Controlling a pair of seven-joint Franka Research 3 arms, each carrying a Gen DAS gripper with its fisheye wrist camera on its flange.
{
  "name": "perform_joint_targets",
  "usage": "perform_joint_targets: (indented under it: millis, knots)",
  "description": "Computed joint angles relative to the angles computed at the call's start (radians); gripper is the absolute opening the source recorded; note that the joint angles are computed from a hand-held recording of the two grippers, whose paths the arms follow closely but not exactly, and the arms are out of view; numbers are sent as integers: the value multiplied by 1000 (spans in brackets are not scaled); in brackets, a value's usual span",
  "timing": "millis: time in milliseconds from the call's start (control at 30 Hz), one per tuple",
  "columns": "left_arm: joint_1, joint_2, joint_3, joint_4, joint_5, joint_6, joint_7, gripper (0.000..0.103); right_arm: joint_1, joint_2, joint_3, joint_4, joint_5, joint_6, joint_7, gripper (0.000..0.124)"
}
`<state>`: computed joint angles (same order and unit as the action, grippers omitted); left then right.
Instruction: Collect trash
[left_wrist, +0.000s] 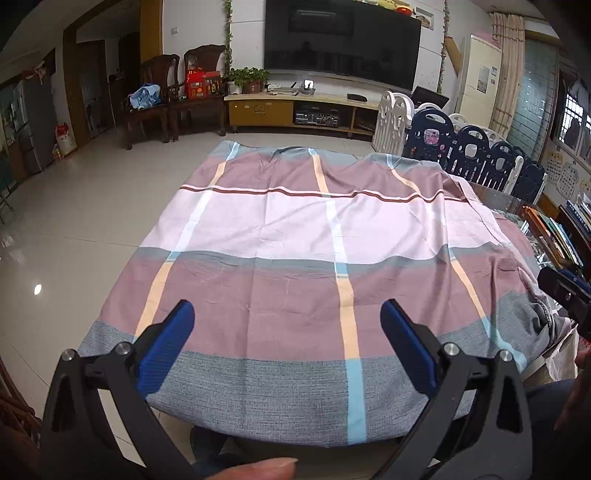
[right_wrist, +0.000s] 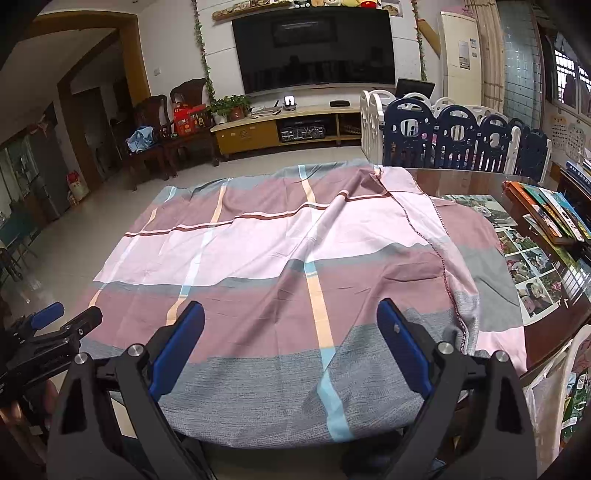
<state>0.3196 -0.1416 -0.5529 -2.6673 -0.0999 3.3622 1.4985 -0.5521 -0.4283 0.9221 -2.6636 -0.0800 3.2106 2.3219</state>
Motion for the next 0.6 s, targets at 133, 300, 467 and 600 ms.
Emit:
perform_joint_targets:
  millis: [133, 300, 467, 600]
  knots:
    - [-29, 1, 35, 0, 13, -1, -16, 100, -37, -30, 41, 3, -14, -15, 16, 96]
    - [14, -5, -18, -3, -8, 0, 3, 100, -41, -32, 44, 4, -34, -23, 26, 97]
    - [22, -7, -27, -4, -2, 1, 4, 100, -25, -26, 24, -1, -41, -18, 25, 97]
    - [20, -7, -24, -3, 2, -3, 3, 100, -27, -25, 28, 4, -50, -23, 25, 97]
